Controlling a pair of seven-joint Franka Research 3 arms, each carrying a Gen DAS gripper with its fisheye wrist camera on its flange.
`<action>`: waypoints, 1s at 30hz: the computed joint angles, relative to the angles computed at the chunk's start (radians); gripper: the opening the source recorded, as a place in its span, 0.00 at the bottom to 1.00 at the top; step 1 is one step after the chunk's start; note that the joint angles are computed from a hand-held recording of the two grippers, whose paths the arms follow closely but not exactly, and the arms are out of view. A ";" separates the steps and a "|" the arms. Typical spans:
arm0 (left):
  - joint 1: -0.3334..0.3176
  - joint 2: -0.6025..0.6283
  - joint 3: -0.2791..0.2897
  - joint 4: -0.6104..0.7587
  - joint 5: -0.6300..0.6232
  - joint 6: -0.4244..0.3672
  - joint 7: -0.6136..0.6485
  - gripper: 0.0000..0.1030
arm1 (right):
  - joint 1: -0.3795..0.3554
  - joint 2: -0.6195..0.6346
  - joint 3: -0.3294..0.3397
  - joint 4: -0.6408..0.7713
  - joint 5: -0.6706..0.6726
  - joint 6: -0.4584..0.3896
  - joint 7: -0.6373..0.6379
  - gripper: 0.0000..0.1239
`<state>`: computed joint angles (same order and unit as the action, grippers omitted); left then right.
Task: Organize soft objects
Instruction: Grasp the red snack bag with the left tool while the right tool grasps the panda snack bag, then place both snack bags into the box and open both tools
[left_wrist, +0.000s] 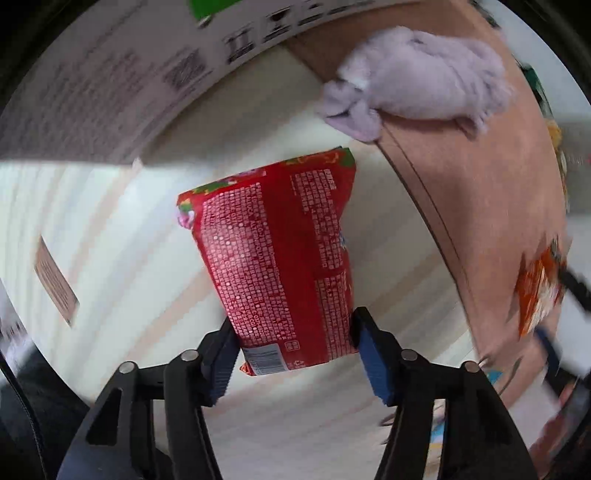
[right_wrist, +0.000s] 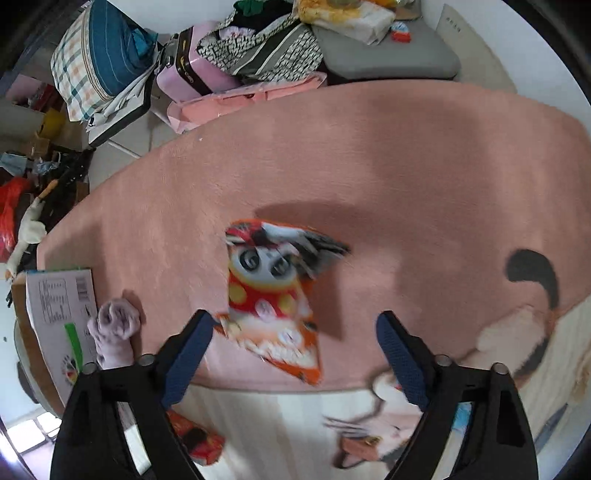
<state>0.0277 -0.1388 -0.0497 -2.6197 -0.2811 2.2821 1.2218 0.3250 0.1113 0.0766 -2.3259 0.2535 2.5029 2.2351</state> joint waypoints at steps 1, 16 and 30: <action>-0.001 -0.011 -0.002 -0.010 0.022 0.008 0.025 0.52 | -0.002 0.020 0.002 0.016 0.008 -0.011 -0.013 0.53; -0.023 0.015 0.008 -0.003 0.174 -0.024 0.458 0.56 | 0.112 -0.124 0.094 -0.174 0.101 -0.184 -0.224 0.36; -0.035 0.032 -0.049 0.032 0.281 0.057 0.370 0.41 | 0.148 -0.101 0.091 -0.192 0.083 -0.049 -0.015 0.27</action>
<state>-0.0077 -0.1065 -0.0987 -2.5877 -0.0002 2.3394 1.5913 0.4727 0.0103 0.1676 -2.5181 0.3363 2.4540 2.2200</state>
